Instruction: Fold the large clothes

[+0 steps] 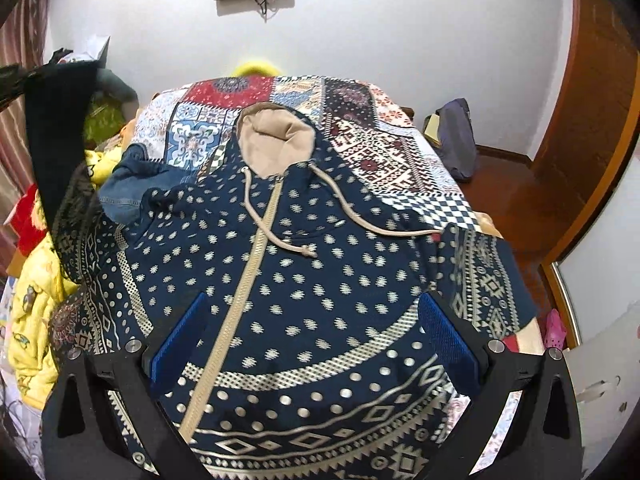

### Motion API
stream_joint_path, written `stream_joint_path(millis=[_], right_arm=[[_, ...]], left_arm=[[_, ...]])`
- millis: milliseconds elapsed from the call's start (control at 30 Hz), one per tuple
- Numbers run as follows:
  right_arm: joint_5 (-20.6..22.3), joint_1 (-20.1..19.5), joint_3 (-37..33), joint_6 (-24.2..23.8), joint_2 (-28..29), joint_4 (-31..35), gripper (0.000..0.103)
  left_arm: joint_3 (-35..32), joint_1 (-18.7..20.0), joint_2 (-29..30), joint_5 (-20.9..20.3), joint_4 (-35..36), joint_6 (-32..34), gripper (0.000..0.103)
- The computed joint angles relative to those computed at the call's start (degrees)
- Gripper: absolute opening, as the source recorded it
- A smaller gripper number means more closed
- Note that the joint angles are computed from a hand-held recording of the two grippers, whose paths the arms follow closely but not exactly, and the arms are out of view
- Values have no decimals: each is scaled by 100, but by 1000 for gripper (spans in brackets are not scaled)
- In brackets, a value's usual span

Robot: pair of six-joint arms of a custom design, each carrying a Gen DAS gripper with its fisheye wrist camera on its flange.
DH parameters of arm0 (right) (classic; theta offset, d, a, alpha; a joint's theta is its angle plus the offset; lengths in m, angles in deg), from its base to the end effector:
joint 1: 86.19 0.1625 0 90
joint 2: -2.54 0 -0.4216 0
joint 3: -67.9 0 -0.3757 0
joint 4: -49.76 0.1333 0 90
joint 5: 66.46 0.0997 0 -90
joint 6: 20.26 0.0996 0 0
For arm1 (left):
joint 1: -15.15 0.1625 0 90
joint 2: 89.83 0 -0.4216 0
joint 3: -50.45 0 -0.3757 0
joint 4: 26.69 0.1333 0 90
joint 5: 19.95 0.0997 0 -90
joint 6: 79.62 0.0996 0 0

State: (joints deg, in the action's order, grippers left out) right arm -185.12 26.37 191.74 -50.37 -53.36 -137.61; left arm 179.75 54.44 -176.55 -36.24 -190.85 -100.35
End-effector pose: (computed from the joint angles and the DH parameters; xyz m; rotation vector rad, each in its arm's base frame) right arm 0.2736 -0.4356 0.1363 0.9759 -2.3564 0.6241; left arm -0.1649 -0.4307 0.3576 0.1079 2.0443 -1.3362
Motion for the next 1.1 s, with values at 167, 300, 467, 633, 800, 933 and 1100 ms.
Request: stream_joint_path(millis=[167, 300, 467, 633, 800, 933, 1100], right_arm=[[94, -203, 149, -87, -304, 11, 103], [109, -416, 259, -91, -562, 156, 103], [62, -612, 401, -162, -809, 272, 103], [-28, -677, 458, -245, -889, 315, 103], [-113, -544, 436, -266, -793, 300, 103], [-94, -326, 367, -319, -606, 308, 103], [-121, -14, 121, -448, -129, 409, 103]], left_arm=[[-365, 510, 1200, -1453, 47, -339, 3], [-578, 862, 1975, -2228, 557, -776, 3], [-738, 1192, 2574, -3062, 1215, -981, 3], [-484, 851, 2586, -3136, 1658, -1079, 26], [110, 364, 1856, -3172, 1736, -1163, 56], [582, -1, 972, -2781, 2188, -1670, 64], [877, -213, -250, -1967, 3717, -2654, 69]])
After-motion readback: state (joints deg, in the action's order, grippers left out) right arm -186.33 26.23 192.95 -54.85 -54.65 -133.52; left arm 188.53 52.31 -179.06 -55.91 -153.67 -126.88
